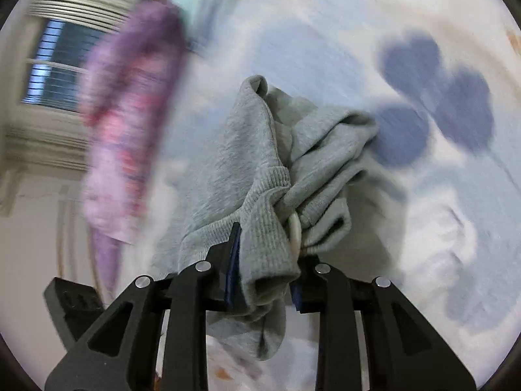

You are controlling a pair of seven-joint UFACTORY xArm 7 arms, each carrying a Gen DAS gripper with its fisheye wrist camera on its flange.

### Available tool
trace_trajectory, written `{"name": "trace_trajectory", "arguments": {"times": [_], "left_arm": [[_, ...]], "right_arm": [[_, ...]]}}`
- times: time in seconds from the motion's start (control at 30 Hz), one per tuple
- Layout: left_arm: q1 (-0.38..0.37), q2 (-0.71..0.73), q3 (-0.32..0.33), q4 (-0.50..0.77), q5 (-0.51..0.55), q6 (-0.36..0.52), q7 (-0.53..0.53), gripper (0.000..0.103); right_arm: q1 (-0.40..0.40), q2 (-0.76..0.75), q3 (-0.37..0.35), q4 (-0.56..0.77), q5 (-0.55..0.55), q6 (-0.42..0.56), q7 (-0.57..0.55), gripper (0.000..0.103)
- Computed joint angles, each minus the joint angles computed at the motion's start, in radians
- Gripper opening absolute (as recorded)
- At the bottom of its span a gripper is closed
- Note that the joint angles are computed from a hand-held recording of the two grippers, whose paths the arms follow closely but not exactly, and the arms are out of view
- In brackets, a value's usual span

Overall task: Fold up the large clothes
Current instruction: 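Lower the rolled hoodie onto the bed and open both grippers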

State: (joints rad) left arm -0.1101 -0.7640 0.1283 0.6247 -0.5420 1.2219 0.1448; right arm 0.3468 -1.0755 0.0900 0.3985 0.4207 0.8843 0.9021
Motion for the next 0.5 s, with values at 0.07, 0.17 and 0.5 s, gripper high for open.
{"name": "trace_trajectory", "arguments": {"times": [0.07, 0.17, 0.5], "left_arm": [[0.014, -0.027, -0.022, -0.049, 0.037, 0.057, -0.045, 0.054], [0.054, -0.086, -0.056, -0.091, 0.134, 0.080, -0.085, 0.090], [0.060, -0.160, -0.092, -0.038, 0.372, 0.073, 0.049, 0.092]], "right_arm": [[-0.007, -0.075, 0.007, -0.064, 0.008, 0.061, 0.050, 0.027], [-0.032, -0.151, 0.037, -0.075, -0.041, 0.193, 0.114, 0.041], [-0.061, 0.055, 0.141, 0.248, -0.213, 0.495, 0.078, 0.051]]}}
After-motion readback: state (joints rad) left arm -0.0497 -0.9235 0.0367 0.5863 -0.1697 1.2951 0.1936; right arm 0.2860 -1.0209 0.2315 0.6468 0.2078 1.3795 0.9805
